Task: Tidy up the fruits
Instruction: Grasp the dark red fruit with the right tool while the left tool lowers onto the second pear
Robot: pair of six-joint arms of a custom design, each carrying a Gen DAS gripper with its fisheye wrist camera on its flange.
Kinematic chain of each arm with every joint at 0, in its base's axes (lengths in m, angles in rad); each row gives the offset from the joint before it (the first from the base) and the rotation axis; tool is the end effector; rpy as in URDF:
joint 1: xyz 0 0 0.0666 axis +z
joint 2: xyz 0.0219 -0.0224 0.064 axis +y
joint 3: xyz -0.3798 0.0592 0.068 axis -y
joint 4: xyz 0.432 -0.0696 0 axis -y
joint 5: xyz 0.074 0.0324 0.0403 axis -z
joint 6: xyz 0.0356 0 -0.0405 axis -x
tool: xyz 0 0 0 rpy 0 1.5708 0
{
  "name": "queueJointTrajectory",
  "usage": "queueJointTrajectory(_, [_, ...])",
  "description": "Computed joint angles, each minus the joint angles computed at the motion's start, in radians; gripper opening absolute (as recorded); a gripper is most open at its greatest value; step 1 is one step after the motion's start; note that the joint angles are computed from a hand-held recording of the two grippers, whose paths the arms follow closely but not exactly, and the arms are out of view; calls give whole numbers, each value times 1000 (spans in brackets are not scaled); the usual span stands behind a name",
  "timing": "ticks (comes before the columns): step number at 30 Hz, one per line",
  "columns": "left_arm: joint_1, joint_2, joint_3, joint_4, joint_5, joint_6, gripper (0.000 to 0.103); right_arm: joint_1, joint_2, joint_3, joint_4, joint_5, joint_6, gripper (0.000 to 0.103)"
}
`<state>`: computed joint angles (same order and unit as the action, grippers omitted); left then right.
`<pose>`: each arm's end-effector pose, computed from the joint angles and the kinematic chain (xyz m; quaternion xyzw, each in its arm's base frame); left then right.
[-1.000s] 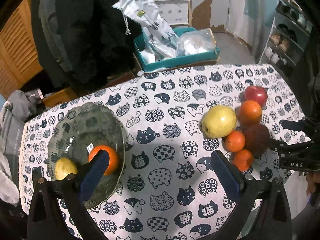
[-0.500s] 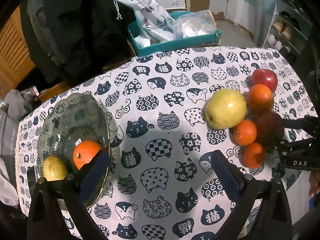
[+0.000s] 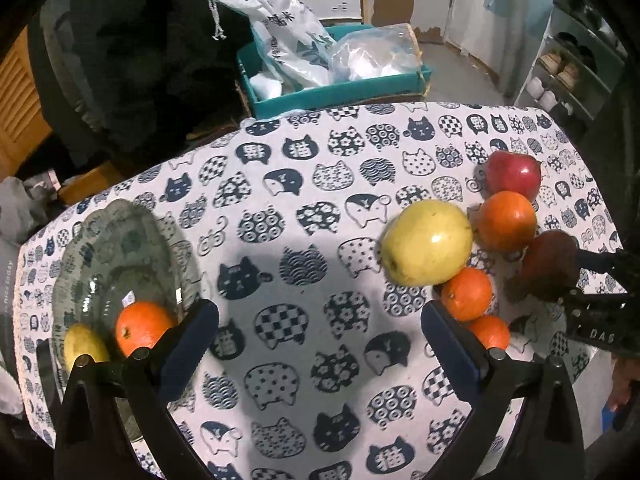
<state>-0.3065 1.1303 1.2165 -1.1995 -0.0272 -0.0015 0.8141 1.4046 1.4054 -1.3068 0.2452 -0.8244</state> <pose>0.3816 -0.1202 0.4419 0.1463 0.9628 -0.0214 0.2261 0.3405 0.3474 0.4120 0.0212 0.9837 0.0130 0.1780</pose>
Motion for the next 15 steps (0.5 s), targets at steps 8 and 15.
queueJointTrajectory(8, [-42, 69, 32, 24, 28, 21, 102, -53, -37, -54, 0, 41, -28, 76])
queueJointTrajectory(15, [-71, 137, 71, 26, 51, 29, 102, -71, -38, -77, 26, 20, -14, 76])
